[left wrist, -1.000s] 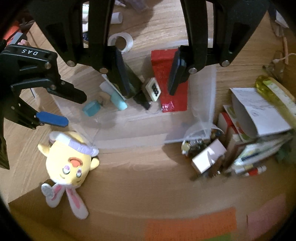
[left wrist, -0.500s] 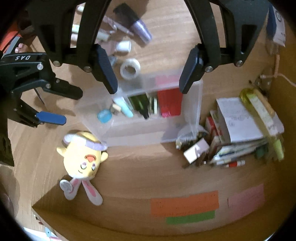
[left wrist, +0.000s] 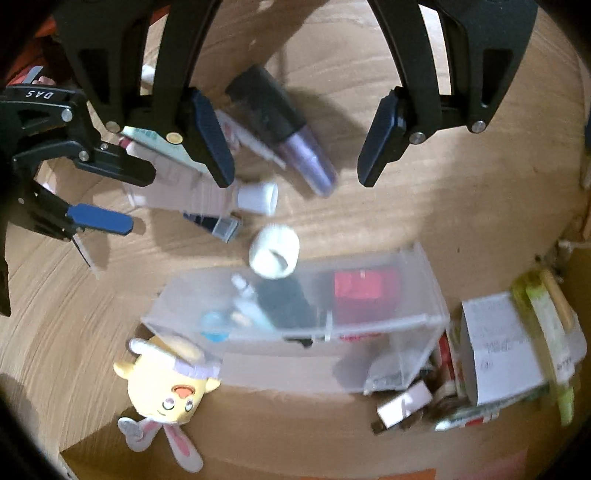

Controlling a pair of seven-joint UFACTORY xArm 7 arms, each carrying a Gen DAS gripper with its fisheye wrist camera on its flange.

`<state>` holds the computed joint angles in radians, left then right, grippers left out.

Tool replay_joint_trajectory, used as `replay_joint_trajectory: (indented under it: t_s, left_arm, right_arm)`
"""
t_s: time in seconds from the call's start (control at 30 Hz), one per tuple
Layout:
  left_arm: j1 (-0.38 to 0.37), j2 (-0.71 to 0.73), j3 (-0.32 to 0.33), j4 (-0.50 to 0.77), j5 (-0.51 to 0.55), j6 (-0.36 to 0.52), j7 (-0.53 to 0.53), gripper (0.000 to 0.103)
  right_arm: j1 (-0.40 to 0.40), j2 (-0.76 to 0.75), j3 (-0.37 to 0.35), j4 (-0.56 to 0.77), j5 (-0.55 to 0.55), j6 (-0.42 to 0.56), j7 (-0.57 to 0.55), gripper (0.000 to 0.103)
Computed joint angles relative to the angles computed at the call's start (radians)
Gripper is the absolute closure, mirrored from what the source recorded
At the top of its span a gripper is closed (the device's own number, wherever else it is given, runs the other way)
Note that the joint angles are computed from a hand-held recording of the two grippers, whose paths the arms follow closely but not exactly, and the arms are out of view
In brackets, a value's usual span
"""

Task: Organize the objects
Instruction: 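Grasp the purple spray bottle with the left tool while the right tool grasps the white pink-capped tube, then carry both items over the clear bin and open both tools to drop them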

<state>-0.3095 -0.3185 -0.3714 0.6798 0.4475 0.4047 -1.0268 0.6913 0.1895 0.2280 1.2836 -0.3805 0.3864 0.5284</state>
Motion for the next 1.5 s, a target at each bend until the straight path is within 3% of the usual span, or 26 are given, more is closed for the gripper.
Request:
replay_joint_trajectory:
  t_s: [0.2,0.43,0.63,0.7,0.77,1.23,1.5]
  left_arm:
    - [-0.010,-0.021,-0.009,-0.038,-0.012,0.008,-0.016,0.034]
    - [-0.010,-0.076,-0.018,-0.086,-0.020,0.021,-0.032,0.038]
    - [0.021,-0.089,-0.040,-0.100,-0.002,-0.004,-0.069,0.053]
    - [0.032,-0.087,-0.043,-0.107,0.006,-0.037,-0.080,0.069]
    - [0.039,-0.088,-0.045,-0.112,0.007,-0.054,-0.086,0.078]
    - [0.100,-0.205,-0.094,-0.134,0.029,-0.038,-0.142,0.078]
    - [0.183,-0.246,-0.136,-0.085,0.065,-0.075,-0.153,0.078]
  right_arm:
    - [-0.009,-0.003,0.027,-0.029,0.054,0.004,-0.089,0.077]
    - [-0.008,-0.010,0.026,-0.052,0.083,0.001,-0.136,0.083]
    - [-0.004,0.003,0.021,-0.040,0.073,0.014,-0.143,0.083]
    - [0.003,0.009,0.016,-0.036,0.057,0.012,-0.137,0.083]
    - [0.004,0.010,0.015,-0.039,0.054,0.000,-0.136,0.086]
    - [-0.018,-0.058,-0.003,-0.082,0.012,-0.099,-0.022,0.089]
    - [-0.037,-0.068,-0.012,-0.039,-0.061,-0.135,0.059,0.089]
